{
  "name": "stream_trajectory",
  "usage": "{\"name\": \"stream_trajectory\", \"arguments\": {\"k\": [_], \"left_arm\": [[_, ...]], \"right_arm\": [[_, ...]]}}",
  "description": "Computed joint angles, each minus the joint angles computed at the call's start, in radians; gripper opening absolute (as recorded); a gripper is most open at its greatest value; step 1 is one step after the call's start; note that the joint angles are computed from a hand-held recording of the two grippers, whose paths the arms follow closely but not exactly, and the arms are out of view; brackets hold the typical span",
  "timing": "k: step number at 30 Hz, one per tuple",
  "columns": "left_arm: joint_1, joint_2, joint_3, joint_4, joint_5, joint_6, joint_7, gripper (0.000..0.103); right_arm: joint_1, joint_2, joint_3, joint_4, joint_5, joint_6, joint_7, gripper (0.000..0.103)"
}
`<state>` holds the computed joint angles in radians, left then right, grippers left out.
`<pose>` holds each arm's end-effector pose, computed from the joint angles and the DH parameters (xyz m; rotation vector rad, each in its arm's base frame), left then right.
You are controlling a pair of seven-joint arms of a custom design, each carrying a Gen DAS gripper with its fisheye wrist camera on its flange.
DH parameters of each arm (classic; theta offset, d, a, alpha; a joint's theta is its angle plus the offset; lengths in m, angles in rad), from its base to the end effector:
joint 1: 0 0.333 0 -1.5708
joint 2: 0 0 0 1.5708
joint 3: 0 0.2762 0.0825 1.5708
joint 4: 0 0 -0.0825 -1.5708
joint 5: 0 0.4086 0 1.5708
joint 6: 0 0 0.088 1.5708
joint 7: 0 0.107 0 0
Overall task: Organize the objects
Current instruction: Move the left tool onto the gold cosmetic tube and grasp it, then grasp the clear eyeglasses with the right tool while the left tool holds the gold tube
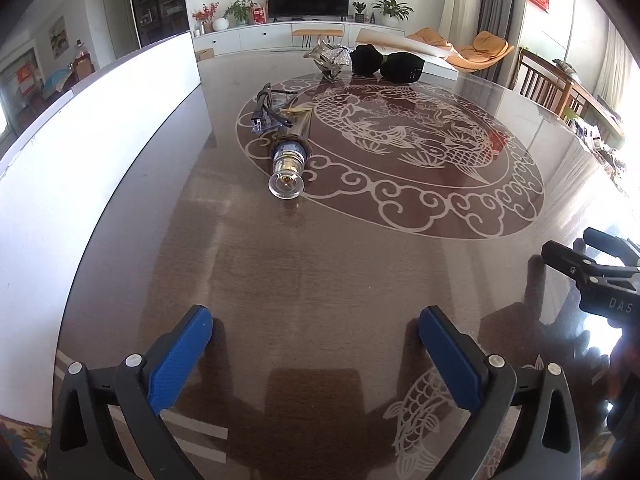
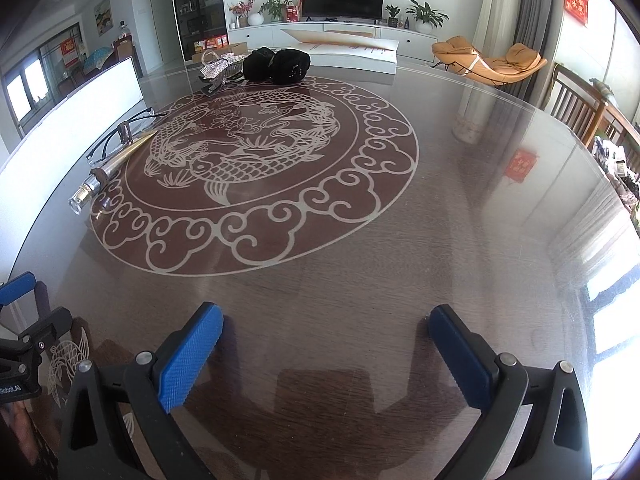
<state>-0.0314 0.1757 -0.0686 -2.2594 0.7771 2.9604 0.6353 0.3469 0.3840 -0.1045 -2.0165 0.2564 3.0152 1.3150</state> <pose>0.5651 -0.1042 0.2731 -1.9754 1.7712 -0.5325 0.6336 0.1401 0.2762 -2.0787 1.5748 -0.5205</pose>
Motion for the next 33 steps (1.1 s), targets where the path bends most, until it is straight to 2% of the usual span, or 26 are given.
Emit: {"name": "stream_trajectory", "arguments": {"k": [2,5,7,8,9,11,14,17,19,22,23,24,25,26,27,30,33], "left_arm": [[0.039,0.072,-0.039,0.100,-0.130,-0.051,0.131,0.103],[0.055,0.189,-0.045,0.272,-0.222,-0.128,0.207,0.103],[0.044,0.245,-0.025,0.358,-0.225,-0.142,0.213,0.094],[0.041,0.263,-0.020,0.385,-0.225,-0.141,0.220,0.081],[0.037,0.277,-0.014,0.407,-0.221,-0.134,0.223,0.057],[0.036,0.281,-0.015,0.421,-0.223,-0.138,0.243,0.027],[0.027,0.235,-0.001,0.342,-0.200,-0.085,0.231,0.027],[0.024,0.117,0.013,0.166,-0.162,-0.012,0.190,0.027],[0.012,0.032,0.032,0.047,-0.114,0.032,0.124,0.027],[-0.030,-0.059,0.089,-0.068,0.100,0.067,-0.114,0.029],[-0.030,-0.073,0.089,-0.080,0.152,0.059,-0.169,0.038],[-0.023,-0.075,0.078,-0.081,0.170,0.047,-0.184,0.060],[-0.010,-0.066,0.058,-0.073,0.143,0.031,-0.156,0.073],[-0.001,-0.053,0.044,-0.059,0.135,0.012,-0.143,0.091],[0.000,-0.047,0.047,-0.052,0.173,0.009,-0.178,0.096],[0.018,-0.038,0.033,-0.046,0.155,0.003,-0.178,0.103],[0.020,-0.045,0.040,-0.054,0.210,0.012,-0.225,0.103]], "right_arm": [[0.001,0.000,-0.001,0.000,0.000,0.000,0.000,0.103],[0.000,0.000,-0.001,0.000,0.001,0.000,-0.001,0.103],[0.001,0.000,-0.001,0.000,0.001,0.000,-0.001,0.103],[0.002,0.000,-0.001,-0.001,0.001,0.000,0.000,0.103],[0.001,0.000,-0.001,0.000,0.001,0.000,0.000,0.103],[0.001,0.000,-0.001,0.000,0.001,0.000,0.000,0.103],[0.003,0.000,-0.002,0.000,0.001,0.000,0.001,0.103],[0.002,0.000,-0.002,0.000,0.001,0.000,0.001,0.103],[0.002,0.001,-0.001,0.000,0.001,0.000,0.000,0.103],[0.002,0.000,-0.002,0.000,0.001,0.000,0.000,0.103],[0.002,0.000,-0.002,0.000,0.001,0.000,0.000,0.103],[0.001,0.000,-0.001,0.000,0.002,0.000,-0.001,0.103],[0.001,0.000,-0.001,0.000,0.002,0.000,0.000,0.103],[0.001,0.000,-0.001,0.000,0.002,0.000,0.000,0.103],[0.001,0.001,-0.001,0.001,0.002,-0.001,-0.001,0.103],[0.001,0.001,-0.001,0.001,0.001,-0.001,0.000,0.103],[0.002,0.001,-0.002,0.001,0.001,-0.001,0.001,0.103]]}}
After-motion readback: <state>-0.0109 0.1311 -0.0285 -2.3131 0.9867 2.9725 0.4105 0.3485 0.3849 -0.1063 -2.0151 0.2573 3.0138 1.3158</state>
